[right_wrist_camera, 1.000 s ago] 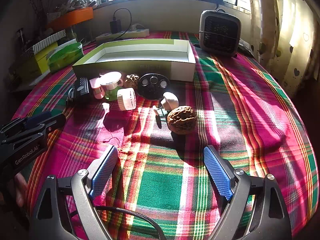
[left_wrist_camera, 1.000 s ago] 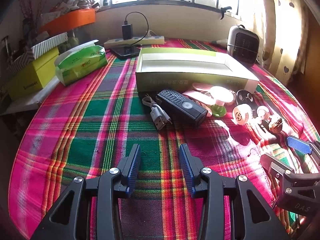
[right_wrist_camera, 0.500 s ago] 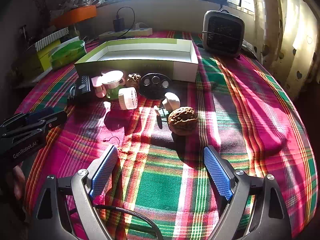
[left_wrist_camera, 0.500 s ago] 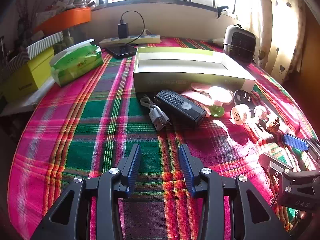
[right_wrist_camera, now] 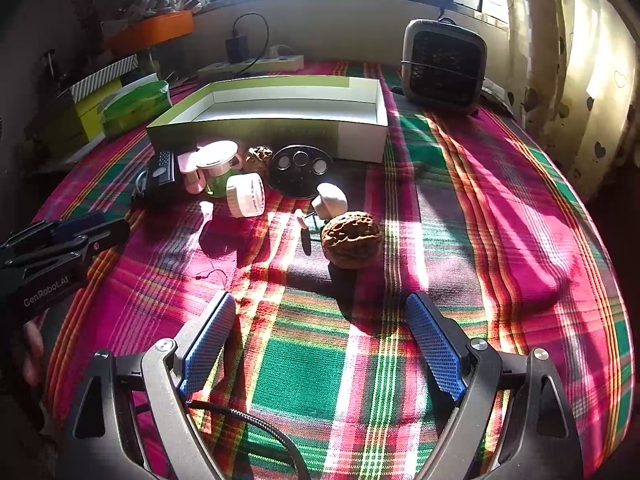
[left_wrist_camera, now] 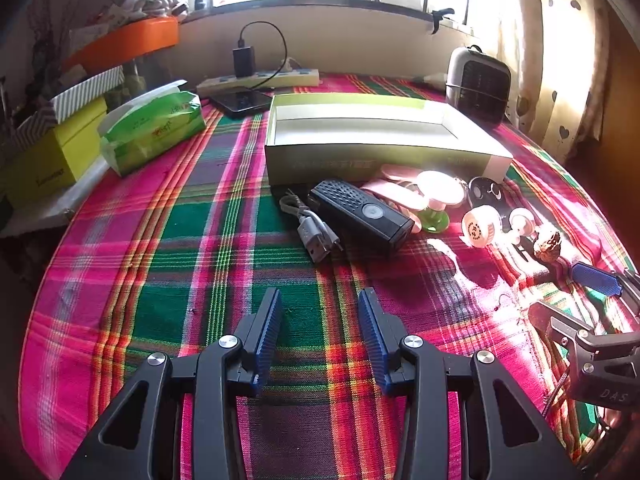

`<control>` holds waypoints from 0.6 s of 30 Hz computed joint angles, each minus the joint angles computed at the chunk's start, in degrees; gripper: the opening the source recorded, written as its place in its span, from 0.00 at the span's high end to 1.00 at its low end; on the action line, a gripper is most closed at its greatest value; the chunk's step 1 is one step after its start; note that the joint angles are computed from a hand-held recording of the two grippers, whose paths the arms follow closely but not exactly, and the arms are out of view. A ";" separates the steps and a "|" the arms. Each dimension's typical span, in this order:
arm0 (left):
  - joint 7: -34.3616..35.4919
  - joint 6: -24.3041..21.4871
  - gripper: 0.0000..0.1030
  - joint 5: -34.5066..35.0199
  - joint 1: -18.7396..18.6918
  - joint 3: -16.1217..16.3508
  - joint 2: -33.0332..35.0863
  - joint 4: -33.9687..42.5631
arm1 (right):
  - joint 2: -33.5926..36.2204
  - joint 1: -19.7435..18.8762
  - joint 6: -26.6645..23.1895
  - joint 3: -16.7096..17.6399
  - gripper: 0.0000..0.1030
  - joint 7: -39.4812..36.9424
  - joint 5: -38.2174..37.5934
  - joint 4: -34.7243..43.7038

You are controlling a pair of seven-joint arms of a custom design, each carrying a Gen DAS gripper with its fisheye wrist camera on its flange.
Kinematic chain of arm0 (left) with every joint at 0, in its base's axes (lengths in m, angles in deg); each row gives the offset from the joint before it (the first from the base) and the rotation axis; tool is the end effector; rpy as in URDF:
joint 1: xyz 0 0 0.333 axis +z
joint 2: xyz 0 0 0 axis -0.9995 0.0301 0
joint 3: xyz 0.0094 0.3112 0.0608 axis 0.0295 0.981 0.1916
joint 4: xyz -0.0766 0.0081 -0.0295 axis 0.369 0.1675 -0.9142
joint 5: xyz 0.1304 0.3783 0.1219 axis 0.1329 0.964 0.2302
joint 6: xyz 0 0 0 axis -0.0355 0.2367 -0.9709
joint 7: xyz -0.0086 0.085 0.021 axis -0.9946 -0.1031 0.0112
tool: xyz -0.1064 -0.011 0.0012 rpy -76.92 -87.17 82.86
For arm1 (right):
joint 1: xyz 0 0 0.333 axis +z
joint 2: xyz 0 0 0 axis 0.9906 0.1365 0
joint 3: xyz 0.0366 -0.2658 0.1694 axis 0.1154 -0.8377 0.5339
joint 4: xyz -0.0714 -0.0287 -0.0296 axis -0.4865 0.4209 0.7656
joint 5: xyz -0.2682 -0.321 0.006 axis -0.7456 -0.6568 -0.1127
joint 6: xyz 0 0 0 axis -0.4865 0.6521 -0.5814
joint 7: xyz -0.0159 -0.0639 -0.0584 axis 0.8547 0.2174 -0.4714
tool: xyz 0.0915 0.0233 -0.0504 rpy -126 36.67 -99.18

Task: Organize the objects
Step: 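Move the right gripper toward the walnut while the left gripper approaches the white cable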

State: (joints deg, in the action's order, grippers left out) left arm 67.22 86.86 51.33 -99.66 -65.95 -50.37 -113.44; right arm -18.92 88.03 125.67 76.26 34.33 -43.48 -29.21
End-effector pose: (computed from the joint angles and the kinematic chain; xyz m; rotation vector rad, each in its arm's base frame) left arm 0.6528 -0.1549 0.2544 -2.0054 1.4599 -0.6033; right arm 0.7212 0.1539 0.2538 -2.1911 1.1530 -0.4239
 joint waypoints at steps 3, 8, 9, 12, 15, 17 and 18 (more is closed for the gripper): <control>0.41 0.46 0.63 -0.34 0.26 -0.11 0.00 -0.08 | 0.18 0.11 -0.10 -0.32 0.15 0.41 -0.26 0.32; -0.22 2.81 0.63 -0.58 1.04 0.28 -0.09 -0.38 | 1.18 1.23 -0.65 -2.81 0.15 4.03 -1.82 2.14; 0.53 2.93 0.63 -1.13 1.29 0.20 -0.05 -0.35 | 1.44 1.44 -0.99 -3.34 0.15 5.04 -2.33 2.67; 1.91 2.63 0.63 -2.72 1.56 0.23 0.15 -0.09 | 2.42 2.33 -2.16 -4.85 0.15 7.52 -4.77 4.51; 2.87 3.37 0.63 -3.61 1.78 0.46 0.46 0.27 | 3.59 3.00 -3.28 -5.79 0.15 9.65 -6.89 6.57; 2.97 4.40 0.63 -4.01 1.95 0.80 0.72 0.51 | 4.37 3.15 -4.44 -6.03 0.16 10.50 -8.21 8.05; 3.39 5.00 0.63 -4.56 2.20 0.80 0.85 0.64 | 4.74 3.04 -4.68 -5.86 0.16 10.47 -8.68 8.65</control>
